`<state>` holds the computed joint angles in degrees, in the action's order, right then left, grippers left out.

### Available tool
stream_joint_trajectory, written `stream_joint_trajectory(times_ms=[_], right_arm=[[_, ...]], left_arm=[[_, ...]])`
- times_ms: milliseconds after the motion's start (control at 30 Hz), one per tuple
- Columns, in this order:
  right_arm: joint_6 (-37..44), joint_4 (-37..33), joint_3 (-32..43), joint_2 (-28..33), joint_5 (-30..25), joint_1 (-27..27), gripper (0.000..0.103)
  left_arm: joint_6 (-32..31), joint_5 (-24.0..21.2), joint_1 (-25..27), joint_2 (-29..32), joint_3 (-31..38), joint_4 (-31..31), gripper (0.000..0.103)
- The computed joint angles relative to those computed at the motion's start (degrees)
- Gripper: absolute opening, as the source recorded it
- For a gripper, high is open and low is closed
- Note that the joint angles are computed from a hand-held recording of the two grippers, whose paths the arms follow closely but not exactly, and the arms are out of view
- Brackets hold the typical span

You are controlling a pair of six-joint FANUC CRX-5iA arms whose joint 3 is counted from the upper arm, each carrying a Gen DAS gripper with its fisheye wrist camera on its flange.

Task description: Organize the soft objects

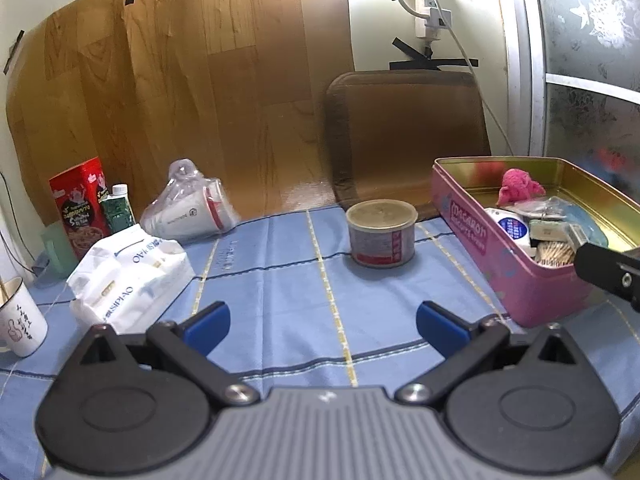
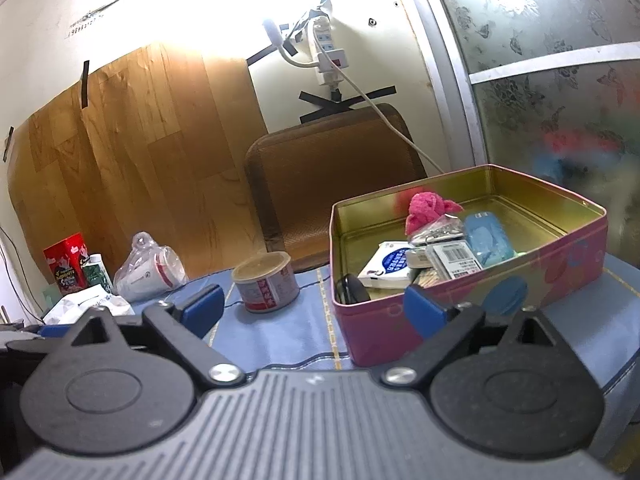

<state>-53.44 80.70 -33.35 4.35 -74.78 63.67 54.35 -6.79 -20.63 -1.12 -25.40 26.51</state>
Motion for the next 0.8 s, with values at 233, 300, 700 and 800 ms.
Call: stream_joint_trajectory(times_ms=[233, 300, 700, 800], right_arm=[[-1.44, -0.31, 1.34, 2.55, -3.41, 0.78, 0.103], [-1.70, -0.04, 1.40, 2.80, -3.24, 0.74, 0.103], [-1.70, 0.14, 1.28, 3.05, 0.31, 0.15, 0.103], [-1.34, 0.32, 1.33, 3.22, 0.81, 0.12, 0.103]], left_arm=[[-0.46, -0.43, 0.37, 0.10, -0.14, -0.28, 0.103], [1.03, -1.11, 0.64, 0.17, 0.23, -1.79, 0.103], [13.88, -6.88, 2.48, 1.46, 4.09, -14.67, 0.103], [16.33, -7.91, 2.46, 1.78, 4.92, -17.10, 0.103]])
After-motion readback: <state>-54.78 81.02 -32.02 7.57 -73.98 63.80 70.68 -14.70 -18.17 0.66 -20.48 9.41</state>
